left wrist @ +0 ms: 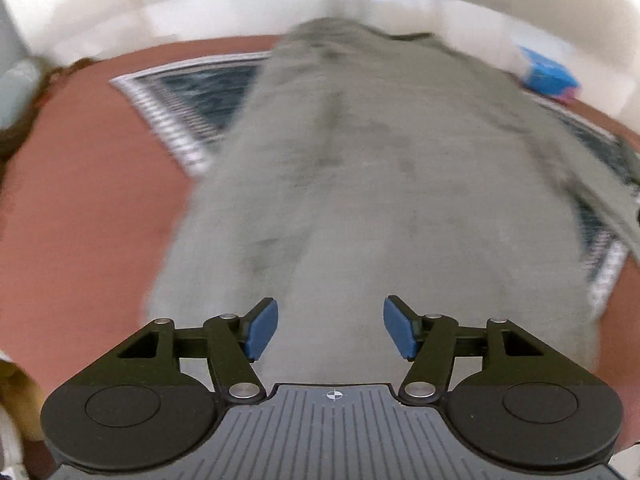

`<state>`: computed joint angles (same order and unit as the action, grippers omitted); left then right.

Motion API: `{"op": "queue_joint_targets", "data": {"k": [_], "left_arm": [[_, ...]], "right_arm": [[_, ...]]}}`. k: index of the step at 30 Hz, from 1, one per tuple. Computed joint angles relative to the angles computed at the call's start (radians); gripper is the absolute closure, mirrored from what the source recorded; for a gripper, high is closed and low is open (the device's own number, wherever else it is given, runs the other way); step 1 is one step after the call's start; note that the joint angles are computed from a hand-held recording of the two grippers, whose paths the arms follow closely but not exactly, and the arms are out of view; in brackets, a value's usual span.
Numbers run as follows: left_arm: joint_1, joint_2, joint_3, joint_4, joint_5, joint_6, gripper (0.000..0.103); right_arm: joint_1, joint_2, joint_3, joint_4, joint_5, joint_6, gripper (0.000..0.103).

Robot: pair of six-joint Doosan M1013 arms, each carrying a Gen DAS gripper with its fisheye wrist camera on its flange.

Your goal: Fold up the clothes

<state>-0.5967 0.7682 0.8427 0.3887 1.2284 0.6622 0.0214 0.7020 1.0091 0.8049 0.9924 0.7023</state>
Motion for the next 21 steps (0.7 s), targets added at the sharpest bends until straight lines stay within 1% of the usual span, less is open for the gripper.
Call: {"op": "queue_joint_targets", "data": {"k": [2,4,6,7,9,11,13,14,16,18,19,20,21], "left_arm": [[0.022,-0.060,0.116,0.005,-0.050,-0.017,0.030],[0.051,-0.115,0.221,-0.023,-0.123,-0.019,0.030],[0.084,-0.166,0.321,-0.066,-0.208,0.003,0.030],[0.098,-0.181,0.350,-0.091,-0.235,0.024,0.030],[0.119,-0.201,0.393,-0.139,-0.276,0.068,0.030],[0.142,-0.215,0.424,-0.205,-0.335,0.153,0.030],[0.159,-0.217,0.439,-0.256,-0.366,0.210,0.030],[0.168,-0.217,0.446,-0.293,-0.383,0.247,0.032],[0.183,-0.215,0.455,-0.359,-0.409,0.297,0.036],[0.192,-0.214,0.463,-0.414,-0.429,0.328,0.043],[0.195,-0.214,0.466,-0.437,-0.438,0.338,0.044],[0.197,-0.213,0.469,-0.457,-0.446,0.347,0.044],[0.198,-0.213,0.472,-0.451,-0.451,0.344,0.048]], "right_arm": [[0.040,-0.006,0.009,-0.004,0.010,0.006,0.039],[0.083,-0.013,0.017,-0.022,0.008,0.022,0.039],[0.130,-0.015,0.013,-0.073,0.000,0.077,0.039],[0.149,-0.010,0.004,-0.081,0.011,0.097,0.039],[0.189,0.004,-0.020,-0.102,0.034,0.149,0.039],[0.227,0.023,-0.057,-0.136,0.065,0.198,0.039],[0.257,0.032,-0.079,-0.152,0.085,0.204,0.039],[0.271,0.034,-0.088,-0.161,0.092,0.200,0.039],[0.290,0.043,-0.111,-0.175,0.112,0.188,0.039],[0.306,0.057,-0.142,-0.196,0.134,0.188,0.039],[0.311,0.067,-0.160,-0.198,0.145,0.191,0.039],[0.316,0.076,-0.178,-0.200,0.157,0.194,0.039],[0.319,0.091,-0.205,-0.196,0.179,0.204,0.039]]}}
